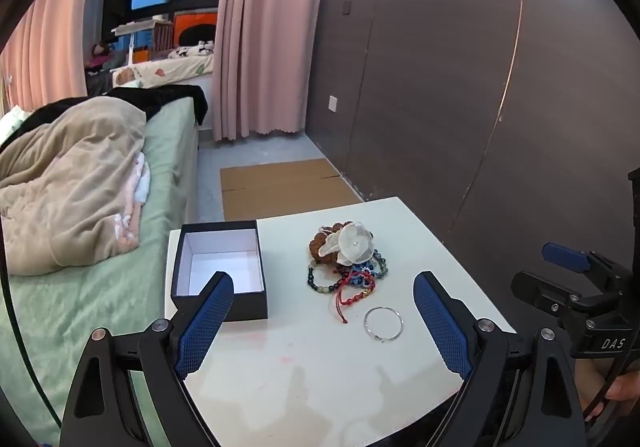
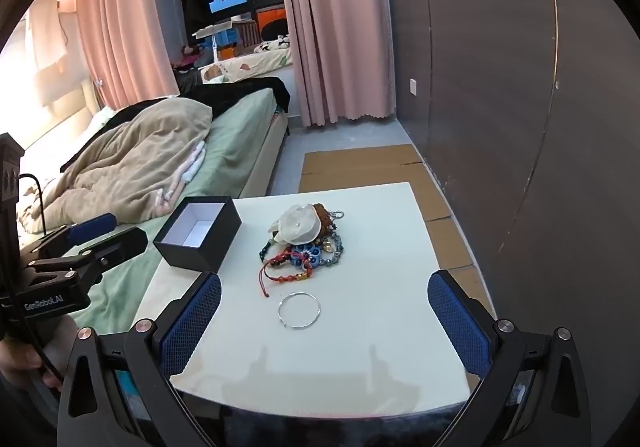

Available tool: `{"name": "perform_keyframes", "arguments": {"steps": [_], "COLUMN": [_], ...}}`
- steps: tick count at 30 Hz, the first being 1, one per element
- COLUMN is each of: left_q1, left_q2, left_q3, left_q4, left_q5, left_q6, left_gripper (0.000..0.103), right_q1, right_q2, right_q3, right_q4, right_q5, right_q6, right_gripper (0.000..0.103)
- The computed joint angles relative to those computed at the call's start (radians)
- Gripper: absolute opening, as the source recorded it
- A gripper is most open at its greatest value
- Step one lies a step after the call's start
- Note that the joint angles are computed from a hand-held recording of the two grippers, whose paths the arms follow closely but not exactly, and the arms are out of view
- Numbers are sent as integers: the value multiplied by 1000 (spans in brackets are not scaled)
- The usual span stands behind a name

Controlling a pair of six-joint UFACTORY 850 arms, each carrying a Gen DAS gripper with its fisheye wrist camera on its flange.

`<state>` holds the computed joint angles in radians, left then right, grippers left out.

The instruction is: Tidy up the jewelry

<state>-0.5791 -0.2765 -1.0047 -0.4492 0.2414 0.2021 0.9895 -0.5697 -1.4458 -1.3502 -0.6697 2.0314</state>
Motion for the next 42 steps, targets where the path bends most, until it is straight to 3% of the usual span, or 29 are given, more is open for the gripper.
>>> {"name": "perform_keyframes", "arguments": {"steps": [20, 42], "left_q1": [-4, -2], "left_q2": [-2, -5], "left_q3": [-2, -5], "left_q4": [-47, 8], "left_q5": [6, -8], "left_q6": [38, -3], "left_gripper": [92, 92], "right_q1": [7, -16], "right_q2": [-5, 5], "right_q3": [-4, -3], "right_q4": [-19, 83], "right_q5": [-4, 39], "right_q6": [2, -64], "right_gripper": [103, 103]}}
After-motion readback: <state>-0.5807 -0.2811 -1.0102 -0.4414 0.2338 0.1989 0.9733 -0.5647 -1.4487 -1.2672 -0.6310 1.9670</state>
